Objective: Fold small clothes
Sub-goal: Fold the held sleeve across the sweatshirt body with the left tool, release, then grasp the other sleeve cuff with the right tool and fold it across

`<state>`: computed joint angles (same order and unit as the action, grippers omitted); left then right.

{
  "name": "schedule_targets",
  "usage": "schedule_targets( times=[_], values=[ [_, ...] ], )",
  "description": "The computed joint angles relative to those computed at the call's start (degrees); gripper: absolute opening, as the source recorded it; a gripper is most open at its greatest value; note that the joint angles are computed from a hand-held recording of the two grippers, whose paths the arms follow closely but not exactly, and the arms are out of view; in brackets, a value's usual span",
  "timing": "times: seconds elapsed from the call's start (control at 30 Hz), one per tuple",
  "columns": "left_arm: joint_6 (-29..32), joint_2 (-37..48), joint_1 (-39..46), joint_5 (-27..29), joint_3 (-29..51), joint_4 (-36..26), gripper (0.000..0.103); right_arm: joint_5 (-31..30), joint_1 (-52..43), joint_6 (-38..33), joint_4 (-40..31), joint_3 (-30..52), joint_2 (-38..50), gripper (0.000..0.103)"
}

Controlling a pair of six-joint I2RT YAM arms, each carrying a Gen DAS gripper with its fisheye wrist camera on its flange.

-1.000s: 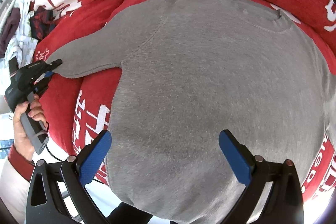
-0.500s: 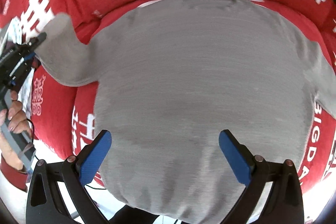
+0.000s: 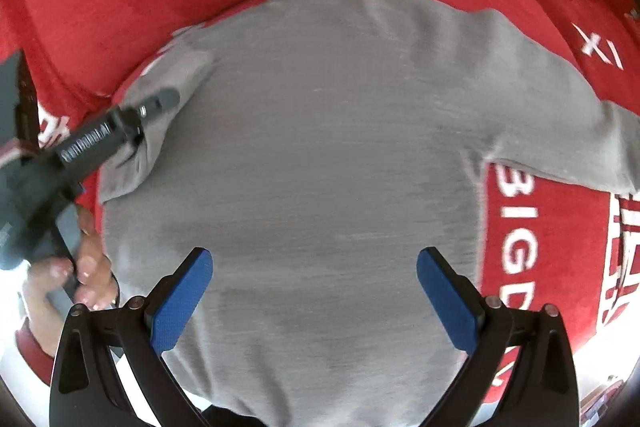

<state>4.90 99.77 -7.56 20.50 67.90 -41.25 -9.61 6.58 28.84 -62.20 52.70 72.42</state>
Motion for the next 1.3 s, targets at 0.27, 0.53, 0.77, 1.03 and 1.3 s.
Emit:
schedule_targets(
  times=[0.27,0.53,0.77,1.03,1.3],
  values=[
    [5.2,-5.7,3.9,-8.4,0.0,-4.9,0.056,1.4,-3.0,-3.5,1.7,2.1,2.8,0.102],
    [14.9,0.1,21.6,-6.8,14.9,-13.3,0.086,10.6,12.6,-7.5,7.6,15.6,13.2,0.102],
    [15.6,18.5,27.1,-8.0,29.0,-19.8,0.086,19.9,25.2,-17.0,11.2,28.7,30.5,0.102],
    [13.4,23.5,27.2,-9.1,29.5,-17.4,0.076,31.7,30.2,-27.4,17.7,31.4,42.5,0.009],
    [13.4,23.2,25.6,-10.4,30.0,-18.1,0.073,9.5,7.2,3.2,26.2,10.3,18.1,0.011]
  ],
)
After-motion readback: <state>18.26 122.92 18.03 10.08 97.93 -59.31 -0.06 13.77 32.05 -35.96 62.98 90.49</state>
